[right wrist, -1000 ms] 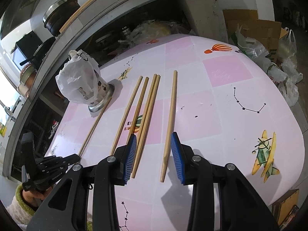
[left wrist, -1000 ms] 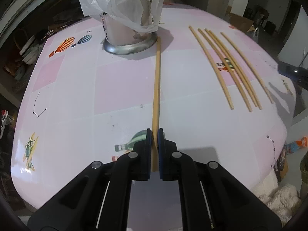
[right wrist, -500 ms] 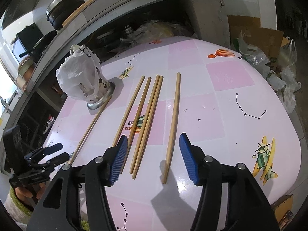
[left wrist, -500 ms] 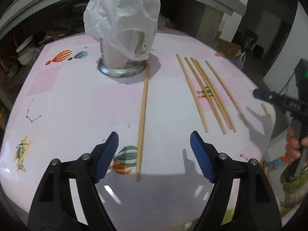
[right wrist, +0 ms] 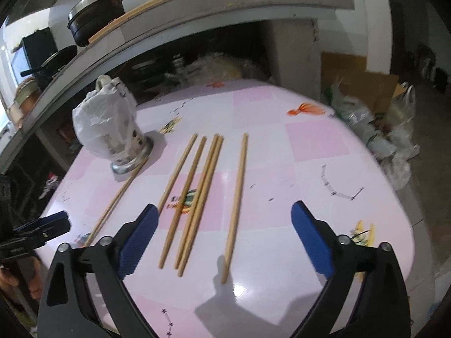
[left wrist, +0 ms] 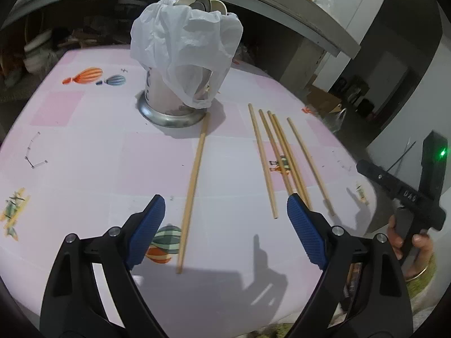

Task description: Organize utensils

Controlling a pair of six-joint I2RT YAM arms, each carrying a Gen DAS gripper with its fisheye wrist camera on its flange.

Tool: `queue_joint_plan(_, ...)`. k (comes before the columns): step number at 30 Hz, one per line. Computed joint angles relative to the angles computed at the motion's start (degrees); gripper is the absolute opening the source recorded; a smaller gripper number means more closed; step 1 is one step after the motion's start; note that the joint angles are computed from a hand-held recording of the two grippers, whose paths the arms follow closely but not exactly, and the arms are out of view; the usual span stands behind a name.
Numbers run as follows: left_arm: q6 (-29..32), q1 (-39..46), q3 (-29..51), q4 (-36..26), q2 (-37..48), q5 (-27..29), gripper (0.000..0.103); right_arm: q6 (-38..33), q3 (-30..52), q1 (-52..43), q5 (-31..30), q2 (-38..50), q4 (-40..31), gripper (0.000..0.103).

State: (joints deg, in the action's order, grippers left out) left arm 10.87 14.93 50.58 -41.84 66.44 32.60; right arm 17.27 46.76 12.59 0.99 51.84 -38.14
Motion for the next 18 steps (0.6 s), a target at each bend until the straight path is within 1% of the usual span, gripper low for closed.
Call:
queue_joint_plan(4,0.5,-0.2,-0.7,1.2,-0.8,-0.9,0.088,0.6,-0.4,2.6,7.6,-1.7,1.0,0.097)
queue_joint_plan(8,1.7,0.0,-1.0,1.8,-2.1,-1.0,0.092,0.9,-0.4,3.3,10.7,-2.2,2.1,0.097)
queue_joint_plan(10,1.9,0.5,-0.8,1.7,-2.3,-0.6,0.093,0.8,0.1,4.3,13.3,-1.6,1.7,0.097)
queue_joint_plan(13,1.7,0.8,-1.1,2.3,-2.9,-0.8,0.094,-0.5,-0.2,5.5,15.1,-2.4,2.0,0.097)
queue_joint_plan(18,2.4,1.2,-1.3,2.2,-3.3,-0.5,0.094,-3.4,-0.4,9.5,21.1,-3.1,2.8,0.097)
